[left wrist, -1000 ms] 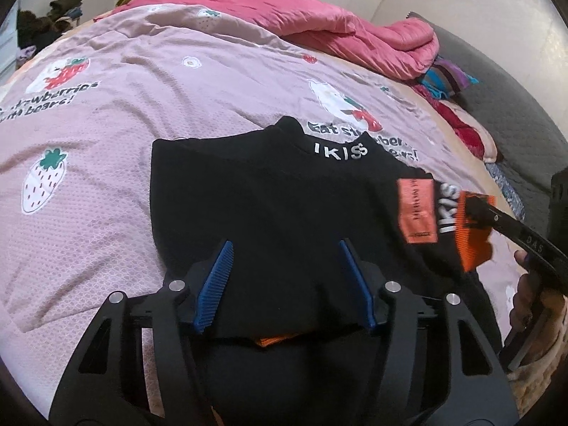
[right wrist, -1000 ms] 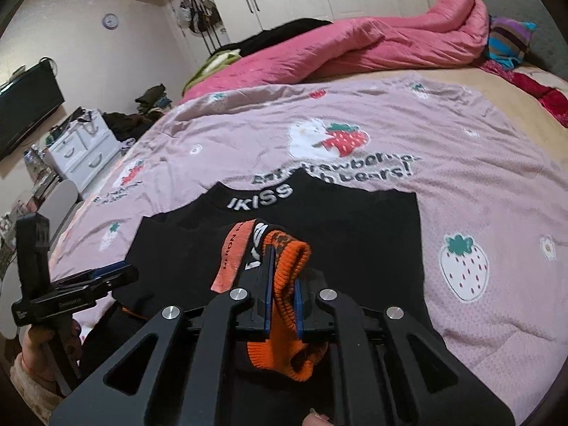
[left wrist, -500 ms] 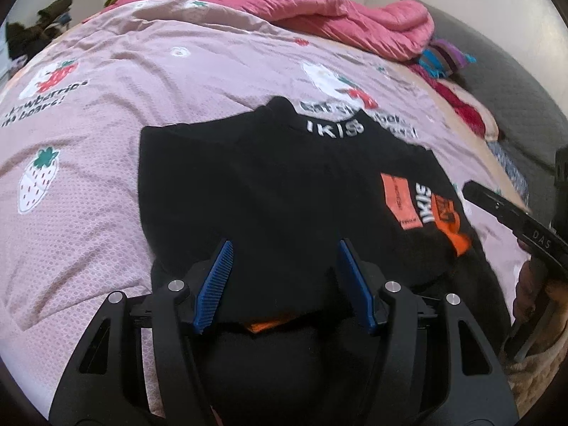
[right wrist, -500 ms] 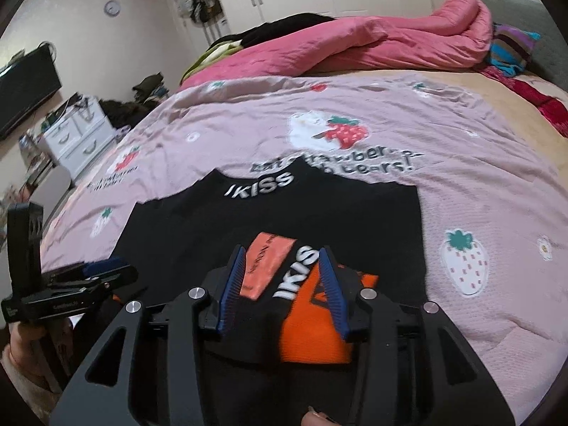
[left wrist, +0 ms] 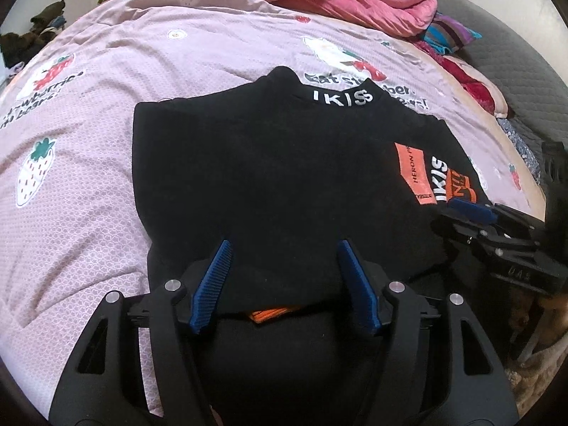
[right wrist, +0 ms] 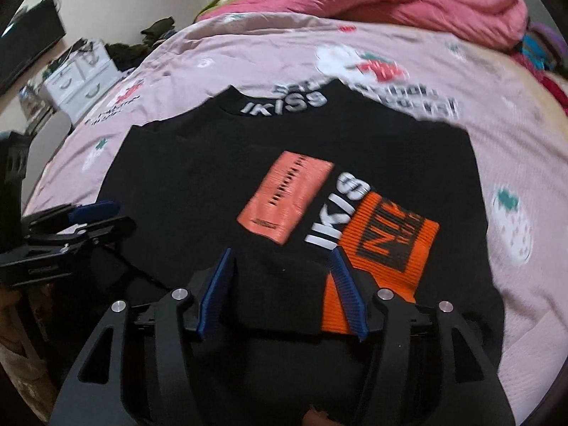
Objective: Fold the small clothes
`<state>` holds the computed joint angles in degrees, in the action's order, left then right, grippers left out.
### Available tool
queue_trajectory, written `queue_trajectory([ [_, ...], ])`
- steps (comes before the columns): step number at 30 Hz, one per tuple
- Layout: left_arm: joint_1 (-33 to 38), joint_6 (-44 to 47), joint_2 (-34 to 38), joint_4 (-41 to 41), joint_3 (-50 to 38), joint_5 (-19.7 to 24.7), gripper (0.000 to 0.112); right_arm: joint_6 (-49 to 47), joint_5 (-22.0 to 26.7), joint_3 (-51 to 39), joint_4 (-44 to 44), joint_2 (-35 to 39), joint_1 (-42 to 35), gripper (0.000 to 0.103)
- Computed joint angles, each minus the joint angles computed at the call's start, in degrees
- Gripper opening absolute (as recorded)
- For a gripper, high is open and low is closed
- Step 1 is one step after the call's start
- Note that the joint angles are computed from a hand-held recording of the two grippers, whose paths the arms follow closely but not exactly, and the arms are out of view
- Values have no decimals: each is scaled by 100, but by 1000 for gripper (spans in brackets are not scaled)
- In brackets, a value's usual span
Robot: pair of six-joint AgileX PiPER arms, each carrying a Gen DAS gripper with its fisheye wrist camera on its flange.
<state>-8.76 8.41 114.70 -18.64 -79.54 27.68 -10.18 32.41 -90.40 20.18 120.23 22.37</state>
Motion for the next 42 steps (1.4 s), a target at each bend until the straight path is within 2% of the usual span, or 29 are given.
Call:
queue_trajectory([
  [4,10,109,-35,-120,7,51,63,-248,-60,220,440,-197,-108,58],
  [9,-86,-44,-241,131,163,-19,72,-607,-162,466,898,-444,-182,60],
  [11,-95,-71,-313,124,202,-48,76,-667,-220,516,1023,-520,-213,70],
  [12,-95,-65,-358,103,235,-71,76,-694,-256,552,1094,-557,-233,81],
  [13,-85,-45,-426,65,294,-119,78,-726,-293,590,1181,-595,-258,86],
  [17,-48,5,-583,-15,397,-154,88,-992,-356,710,1698,-715,-423,90],
  [19,-52,-179,-665,144,461,-197,93,-1094,-470,800,1897,-788,-475,96],
  [30,54,-712,-971,590,719,-397,94,-1752,-638,1027,2670,-1021,-648,98],
  [42,69,-754,-1358,641,1124,-544,94,-1746,-792,1156,2417,-1212,-483,99],
])
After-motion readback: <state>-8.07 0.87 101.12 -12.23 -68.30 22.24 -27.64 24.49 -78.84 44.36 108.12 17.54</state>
